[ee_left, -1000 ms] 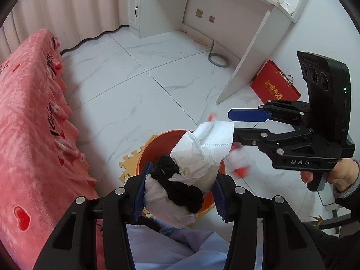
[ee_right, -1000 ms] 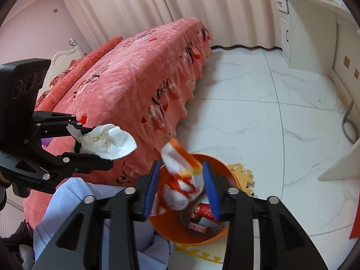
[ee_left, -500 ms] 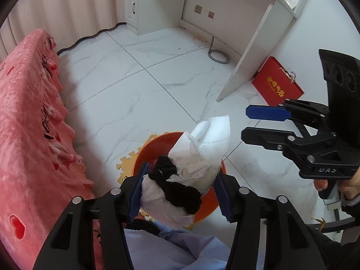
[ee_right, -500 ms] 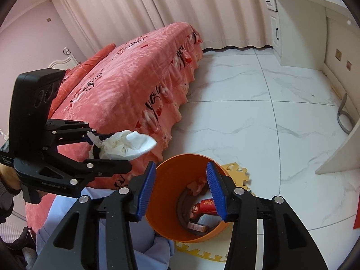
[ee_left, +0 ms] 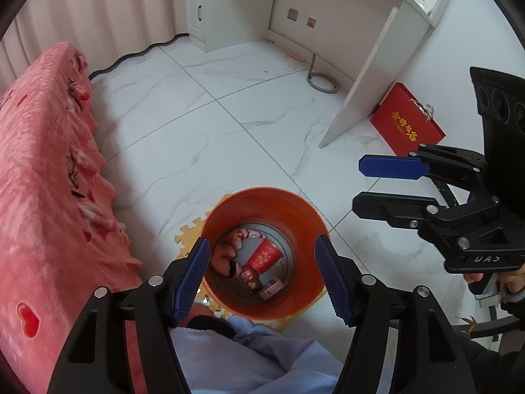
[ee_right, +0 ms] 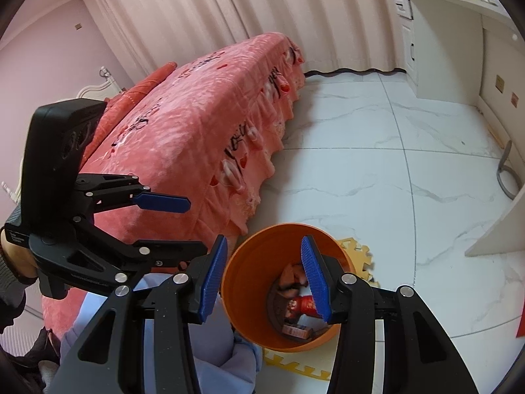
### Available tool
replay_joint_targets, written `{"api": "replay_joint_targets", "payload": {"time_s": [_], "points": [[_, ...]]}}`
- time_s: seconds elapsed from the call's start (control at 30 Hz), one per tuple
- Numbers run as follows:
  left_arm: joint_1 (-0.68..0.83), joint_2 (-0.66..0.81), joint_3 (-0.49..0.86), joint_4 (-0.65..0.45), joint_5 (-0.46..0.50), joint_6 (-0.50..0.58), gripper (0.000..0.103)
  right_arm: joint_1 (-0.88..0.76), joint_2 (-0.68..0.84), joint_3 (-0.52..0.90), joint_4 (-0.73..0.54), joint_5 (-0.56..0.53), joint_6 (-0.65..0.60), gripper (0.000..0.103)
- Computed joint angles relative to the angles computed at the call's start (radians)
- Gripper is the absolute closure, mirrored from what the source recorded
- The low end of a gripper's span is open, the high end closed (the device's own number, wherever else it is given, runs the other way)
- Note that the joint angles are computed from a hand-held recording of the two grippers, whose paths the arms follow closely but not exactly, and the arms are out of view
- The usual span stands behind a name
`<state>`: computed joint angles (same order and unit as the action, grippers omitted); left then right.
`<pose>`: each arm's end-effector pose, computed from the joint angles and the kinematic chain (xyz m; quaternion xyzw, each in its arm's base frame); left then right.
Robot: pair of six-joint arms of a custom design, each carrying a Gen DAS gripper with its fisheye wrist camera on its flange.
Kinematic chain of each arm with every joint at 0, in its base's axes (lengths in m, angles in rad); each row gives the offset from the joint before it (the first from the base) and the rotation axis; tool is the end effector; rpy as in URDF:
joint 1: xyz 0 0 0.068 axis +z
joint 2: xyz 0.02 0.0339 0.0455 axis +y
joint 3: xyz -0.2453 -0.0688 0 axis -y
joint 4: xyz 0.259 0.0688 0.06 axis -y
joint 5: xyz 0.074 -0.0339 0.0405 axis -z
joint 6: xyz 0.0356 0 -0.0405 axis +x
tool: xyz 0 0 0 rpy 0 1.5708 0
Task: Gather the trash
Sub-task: 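Move both tools back over the bed toward the ET MINT box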
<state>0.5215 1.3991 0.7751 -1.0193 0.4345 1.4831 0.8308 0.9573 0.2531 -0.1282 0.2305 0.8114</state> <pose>0.1944 0.0944 0.1465 0.4444 0.8688 -0.1458 0.1625 0.1329 0.1335 0.1118 0.0325 0.9268 0.1893 0.3228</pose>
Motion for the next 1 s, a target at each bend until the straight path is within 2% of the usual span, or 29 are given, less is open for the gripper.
{"api": "replay_joint_targets", "payload": {"time_s": [0.03, 0.07, 0.2, 0.3, 0.5, 0.77, 1.0], "points": [[0.022, -0.005, 0.004, -0.004, 0.005, 0.012, 0.024, 0.006, 0.009, 0.009, 0.001, 0.002, -0.001, 0.054], [0.037, -0.009, 0.009, -0.012, 0.012, 0.021, 0.022, 0.015, 0.019, 0.021, 0.001, 0.006, -0.001, 0.053], [0.135, 0.008, 0.068, -0.085, 0.029, 0.095, 0.022, 0.067, 0.067, 0.081, -0.008, 0.021, 0.003, 0.049], [0.213, 0.02, 0.115, -0.128, 0.04, 0.152, 0.017, 0.115, 0.107, 0.132, -0.015, 0.044, 0.008, 0.039], [0.389, 0.096, 0.24, -0.206, 0.06, 0.249, 0.017, 0.211, 0.223, 0.264, -0.021, 0.072, -0.003, 0.03], [0.607, 0.233, 0.422, -0.293, 0.087, 0.348, 0.01, 0.314, 0.432, 0.493, -0.008, 0.071, -0.063, 0.029], [0.779, 0.453, 0.696, -0.371, 0.105, 0.374, 0.01, 0.379, 0.691, 0.788, -0.024, 0.027, -0.148, 0.029]]}}
